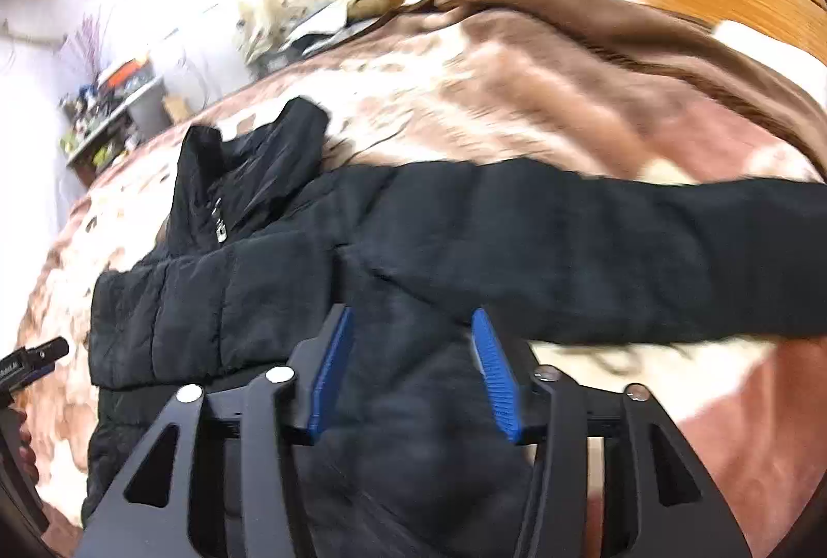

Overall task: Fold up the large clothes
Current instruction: 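Grasp the other sleeve cuff with the right tool and lift it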

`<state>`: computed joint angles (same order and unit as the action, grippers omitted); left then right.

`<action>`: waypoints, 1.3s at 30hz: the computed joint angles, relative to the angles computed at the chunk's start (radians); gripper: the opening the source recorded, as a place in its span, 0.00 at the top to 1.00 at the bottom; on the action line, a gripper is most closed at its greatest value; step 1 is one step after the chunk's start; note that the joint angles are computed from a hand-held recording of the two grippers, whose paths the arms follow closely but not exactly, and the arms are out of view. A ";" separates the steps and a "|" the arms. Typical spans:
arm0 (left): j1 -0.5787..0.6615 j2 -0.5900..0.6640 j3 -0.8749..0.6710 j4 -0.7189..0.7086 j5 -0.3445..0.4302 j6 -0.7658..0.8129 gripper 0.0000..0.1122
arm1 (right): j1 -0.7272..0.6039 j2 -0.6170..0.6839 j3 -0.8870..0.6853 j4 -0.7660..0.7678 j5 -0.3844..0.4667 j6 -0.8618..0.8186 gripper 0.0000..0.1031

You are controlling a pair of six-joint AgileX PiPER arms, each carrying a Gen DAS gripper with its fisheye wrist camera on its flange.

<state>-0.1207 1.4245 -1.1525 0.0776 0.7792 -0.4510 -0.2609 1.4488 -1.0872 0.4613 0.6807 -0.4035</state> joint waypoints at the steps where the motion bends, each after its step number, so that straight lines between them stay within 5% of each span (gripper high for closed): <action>1: -0.031 -0.015 0.003 0.015 0.006 -0.032 0.19 | -0.067 -0.023 0.005 0.029 0.033 -0.043 0.46; 10: -0.365 0.023 -0.085 0.138 0.028 -0.272 0.19 | -0.517 -0.025 -0.024 0.151 0.155 -0.332 0.45; 16: -0.456 0.149 -0.124 0.102 -0.028 -0.305 0.19 | -0.693 0.093 -0.049 0.225 0.093 -0.479 0.42; 30: -0.508 0.286 -0.094 0.108 -0.151 -0.281 0.19 | -0.687 0.293 -0.132 0.297 -0.110 -0.637 0.36; 39: -0.485 0.300 -0.052 0.059 -0.185 -0.231 0.19 | -0.660 0.374 -0.211 0.270 -0.077 -0.598 0.36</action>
